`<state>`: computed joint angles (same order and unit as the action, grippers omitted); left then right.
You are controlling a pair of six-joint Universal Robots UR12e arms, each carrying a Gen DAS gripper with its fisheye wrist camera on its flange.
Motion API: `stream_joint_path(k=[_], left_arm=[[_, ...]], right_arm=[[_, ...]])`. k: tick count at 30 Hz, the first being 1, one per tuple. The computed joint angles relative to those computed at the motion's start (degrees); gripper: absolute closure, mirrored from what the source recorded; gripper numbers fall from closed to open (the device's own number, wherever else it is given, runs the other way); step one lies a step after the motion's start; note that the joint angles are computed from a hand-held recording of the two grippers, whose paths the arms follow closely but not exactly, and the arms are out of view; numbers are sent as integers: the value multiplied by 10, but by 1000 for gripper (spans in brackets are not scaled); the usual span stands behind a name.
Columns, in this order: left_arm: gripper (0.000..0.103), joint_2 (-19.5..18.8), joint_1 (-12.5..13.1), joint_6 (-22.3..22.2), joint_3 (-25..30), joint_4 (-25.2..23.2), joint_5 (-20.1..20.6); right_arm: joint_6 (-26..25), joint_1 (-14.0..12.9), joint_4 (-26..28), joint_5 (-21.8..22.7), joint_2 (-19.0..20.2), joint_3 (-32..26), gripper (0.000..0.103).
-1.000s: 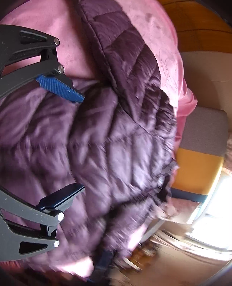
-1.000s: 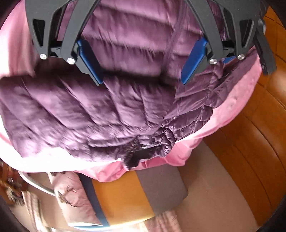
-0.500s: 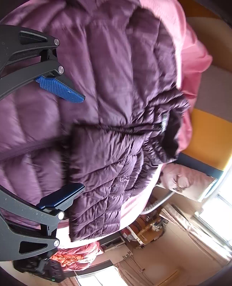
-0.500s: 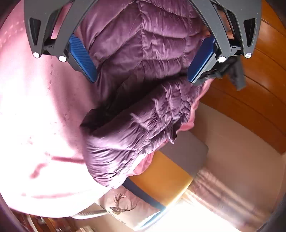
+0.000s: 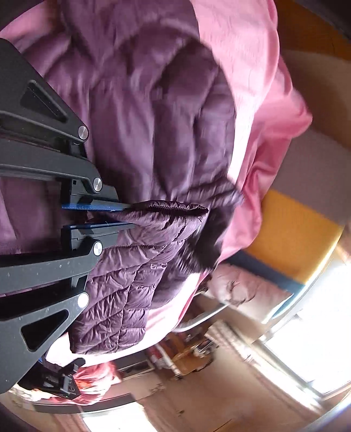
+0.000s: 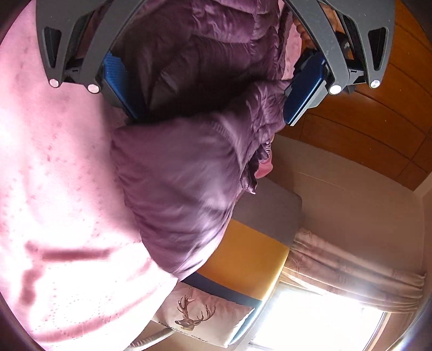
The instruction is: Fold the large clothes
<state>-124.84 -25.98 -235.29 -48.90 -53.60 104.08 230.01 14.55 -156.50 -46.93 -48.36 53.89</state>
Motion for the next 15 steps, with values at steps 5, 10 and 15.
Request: stream_joint_path(k=[5, 10, 15], left_arm=[[97, 48, 4, -41, -80, 0, 19], [97, 66, 1, -52, -115, -15, 26], [97, 65, -8, -29, -113, -29, 40]], right_arm=[[59, 0, -35, -2, 16, -18, 2], [109, -1, -46, -41, 15, -11, 2], [-8, 1, 61, -75, -16, 0, 2]])
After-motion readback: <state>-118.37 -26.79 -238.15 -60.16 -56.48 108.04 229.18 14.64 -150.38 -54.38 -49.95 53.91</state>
